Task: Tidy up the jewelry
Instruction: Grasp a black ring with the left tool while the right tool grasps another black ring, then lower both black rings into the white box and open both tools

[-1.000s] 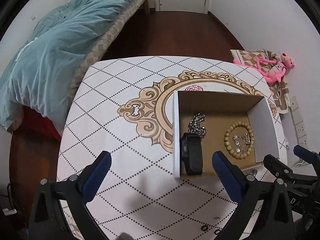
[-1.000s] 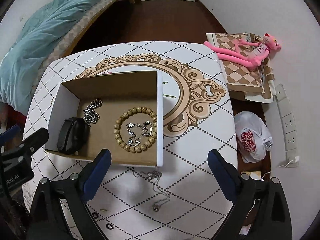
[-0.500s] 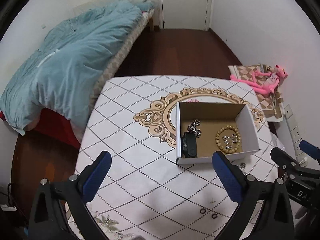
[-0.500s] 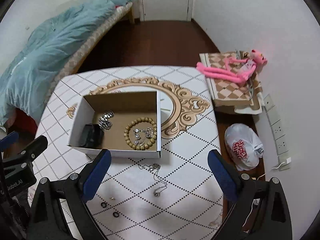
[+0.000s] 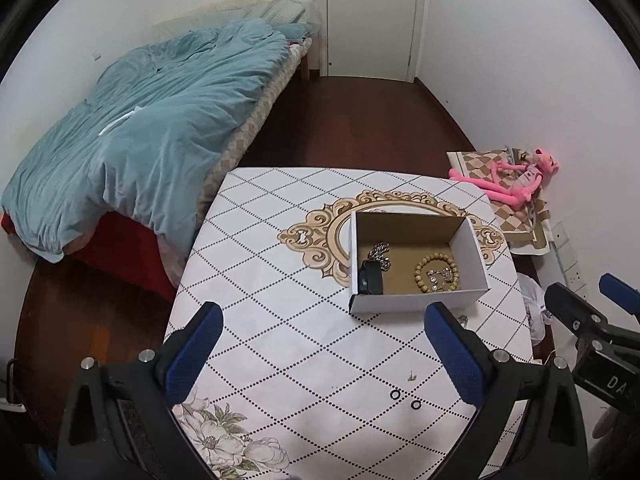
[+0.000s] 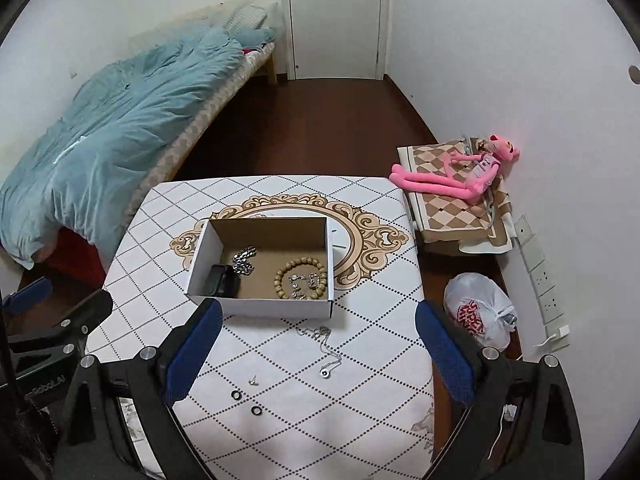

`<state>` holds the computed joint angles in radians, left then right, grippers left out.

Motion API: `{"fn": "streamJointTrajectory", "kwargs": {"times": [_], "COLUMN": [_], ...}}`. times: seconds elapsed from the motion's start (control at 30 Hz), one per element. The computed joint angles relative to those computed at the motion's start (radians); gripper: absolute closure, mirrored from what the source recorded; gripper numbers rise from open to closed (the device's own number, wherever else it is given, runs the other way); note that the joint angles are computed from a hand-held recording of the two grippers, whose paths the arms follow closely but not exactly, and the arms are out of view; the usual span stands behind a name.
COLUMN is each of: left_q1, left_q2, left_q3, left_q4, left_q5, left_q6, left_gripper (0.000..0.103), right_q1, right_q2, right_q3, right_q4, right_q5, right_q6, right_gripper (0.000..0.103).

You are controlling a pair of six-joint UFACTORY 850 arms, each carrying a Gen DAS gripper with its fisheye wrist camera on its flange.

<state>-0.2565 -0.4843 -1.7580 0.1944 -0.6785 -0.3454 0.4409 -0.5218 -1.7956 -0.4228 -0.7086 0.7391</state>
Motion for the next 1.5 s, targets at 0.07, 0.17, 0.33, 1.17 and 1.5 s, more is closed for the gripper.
{"fn": "streamJointTrajectory", "kwargs": {"times": [0.07,0.17,0.33,1.17,1.5], "left_q1": [-0.001,-0.003,-0.018,-0.088,-0.03], "left_q2": [-0.001,0.004,0.001,-0.1,-0.055], "left_q3": [0.01,0.041,0.098,0.179,0.232], "left_q4": [-0.003,-0.003,0.022,-0.199,-0.302], "left_q5": [-0.005,0.005,0.008,0.026,0.05], "left_q6": [-0.008,-0.012,-0.018,0.287,0.356], "left_gripper": [0.0,0.0,0.0,0.066,0.093], "right_q1": [-0.001,-0.01,-0.039,-0.101,-0.089], "right_q2": [0.007,0.02,0.029,0.011,0.015], "right_q3": [0.018,0.064,0.154,0.364,0.364], "right_q4": [0.016,0.049,0.122,0.296,0.523], "right_q5": [0.008,0.026,0.044,0.166,0.232], "right_q6": [0.001,0.003,0.007,-0.019,-0.24], "right_gripper": [0.005,0.005,0.005,0.027,0.031]}}
